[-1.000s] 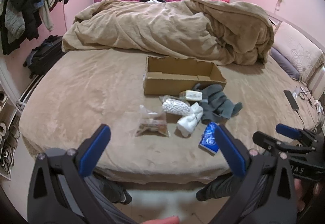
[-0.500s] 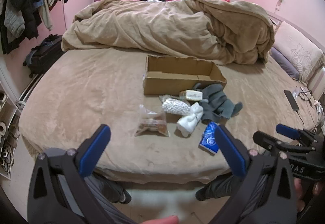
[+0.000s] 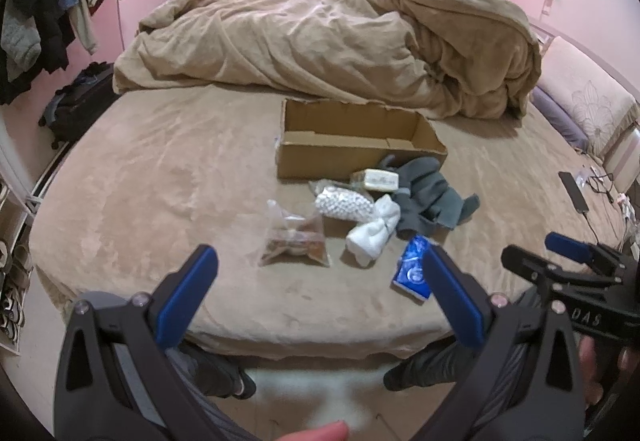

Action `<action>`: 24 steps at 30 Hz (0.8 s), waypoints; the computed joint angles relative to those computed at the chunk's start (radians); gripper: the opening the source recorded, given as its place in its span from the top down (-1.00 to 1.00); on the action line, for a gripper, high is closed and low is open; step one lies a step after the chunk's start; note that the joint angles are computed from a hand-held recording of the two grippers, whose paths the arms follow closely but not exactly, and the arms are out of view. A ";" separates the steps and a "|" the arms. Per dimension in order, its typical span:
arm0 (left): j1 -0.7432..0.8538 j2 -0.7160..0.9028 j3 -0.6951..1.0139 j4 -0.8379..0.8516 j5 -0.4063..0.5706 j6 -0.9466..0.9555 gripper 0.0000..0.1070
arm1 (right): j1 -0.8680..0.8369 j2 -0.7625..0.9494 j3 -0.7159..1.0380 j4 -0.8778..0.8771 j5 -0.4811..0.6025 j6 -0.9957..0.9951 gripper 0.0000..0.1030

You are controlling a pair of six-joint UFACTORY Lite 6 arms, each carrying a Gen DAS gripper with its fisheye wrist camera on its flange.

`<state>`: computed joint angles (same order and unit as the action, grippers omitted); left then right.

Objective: Organize objects
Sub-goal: 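Grasp the clear snack bag with the left tool while the right tool grasps a grey glove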

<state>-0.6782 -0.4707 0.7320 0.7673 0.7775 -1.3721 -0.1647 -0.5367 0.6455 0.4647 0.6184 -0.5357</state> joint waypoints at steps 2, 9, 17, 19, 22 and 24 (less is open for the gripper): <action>0.040 0.027 -0.007 -0.007 -0.051 0.017 -0.92 | -0.010 0.040 0.012 0.017 -0.021 -0.029 -0.68; 0.216 0.181 -0.019 0.000 -0.269 0.075 -0.92 | -0.034 0.218 0.069 0.103 -0.108 -0.141 -0.68; 0.395 0.434 0.018 0.156 -0.452 0.000 -0.92 | -0.027 0.498 0.190 0.261 -0.220 -0.307 -0.68; 0.420 0.503 0.037 0.211 -0.473 -0.041 -0.92 | -0.027 0.587 0.235 0.315 -0.249 -0.359 -0.68; 0.455 0.595 0.064 0.276 -0.517 -0.087 -0.91 | -0.027 0.714 0.314 0.389 -0.264 -0.435 -0.67; 0.474 0.647 0.080 0.352 -0.549 -0.155 -0.91 | -0.023 0.792 0.369 0.410 -0.274 -0.459 -0.60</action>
